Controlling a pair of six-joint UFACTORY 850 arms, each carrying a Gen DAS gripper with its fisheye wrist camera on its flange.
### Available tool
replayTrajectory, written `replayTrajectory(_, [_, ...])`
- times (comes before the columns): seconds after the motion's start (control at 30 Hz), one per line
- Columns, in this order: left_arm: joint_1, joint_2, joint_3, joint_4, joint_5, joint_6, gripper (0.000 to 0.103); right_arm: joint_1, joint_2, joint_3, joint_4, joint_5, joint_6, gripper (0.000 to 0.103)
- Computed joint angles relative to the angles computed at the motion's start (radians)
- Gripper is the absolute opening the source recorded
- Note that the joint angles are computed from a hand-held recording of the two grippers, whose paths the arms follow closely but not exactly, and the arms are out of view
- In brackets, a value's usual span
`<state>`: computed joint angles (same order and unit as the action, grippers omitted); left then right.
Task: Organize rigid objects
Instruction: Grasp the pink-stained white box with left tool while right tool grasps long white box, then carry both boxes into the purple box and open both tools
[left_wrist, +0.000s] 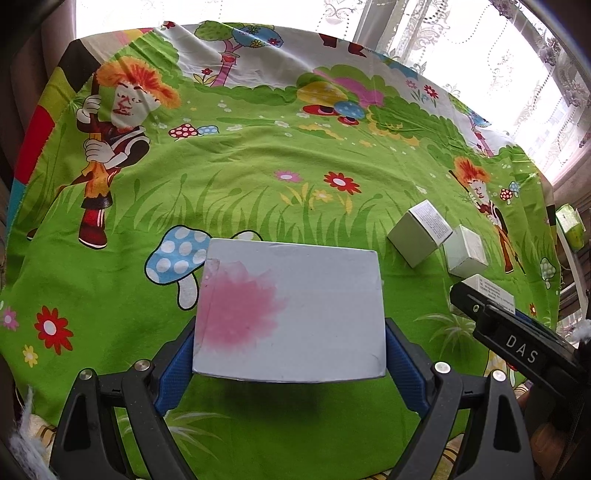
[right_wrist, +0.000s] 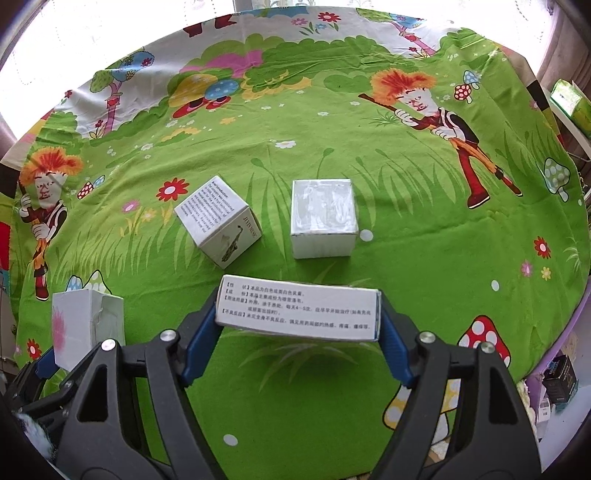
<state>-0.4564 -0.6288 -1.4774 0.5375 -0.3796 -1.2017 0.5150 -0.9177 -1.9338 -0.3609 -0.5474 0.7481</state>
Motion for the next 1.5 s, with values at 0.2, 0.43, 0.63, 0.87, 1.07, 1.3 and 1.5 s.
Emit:
replayTrajectory(0.2, [-0.035, 0.026, 0.011, 0.067, -0.003, -0.056, 0.092, -0.006, 0.098, 0.137, -0.036, 0.069, 0.0, 0.079])
replayTrajectory(0.43, [-0.083, 0.036, 0.001, 0.073, 0.002, -0.049, 0.092, -0.031, 0.222, 0.316, -0.066, 0.147, 0.028, 0.079])
replayTrajectory(0.63, [-0.127, 0.033, -0.018, 0.039, 0.0, -0.018, 0.092, -0.065, 0.33, 0.467, -0.086, 0.213, 0.055, 0.079])
replayTrajectory(0.87, [-0.184, 0.001, -0.081, -0.045, -0.012, 0.095, 0.092, -0.125, 0.456, 0.646, -0.083, 0.294, 0.071, 0.079])
replayTrajectory(1.07, [-0.235, -0.039, -0.158, -0.097, -0.037, 0.196, 0.092, -0.184, 0.563, 0.78, -0.2, 0.332, 0.202, 0.079])
replayTrajectory(1.3, [-0.293, -0.095, -0.261, -0.241, -0.056, 0.395, 0.092, -0.274, 0.677, 0.925, -0.355, 0.353, 0.315, 0.079])
replayTrajectory(1.5, [-0.343, -0.155, -0.367, -0.371, -0.089, 0.576, 0.092, -0.366, 0.762, 1.019, -0.398, 0.348, 0.339, 0.079])
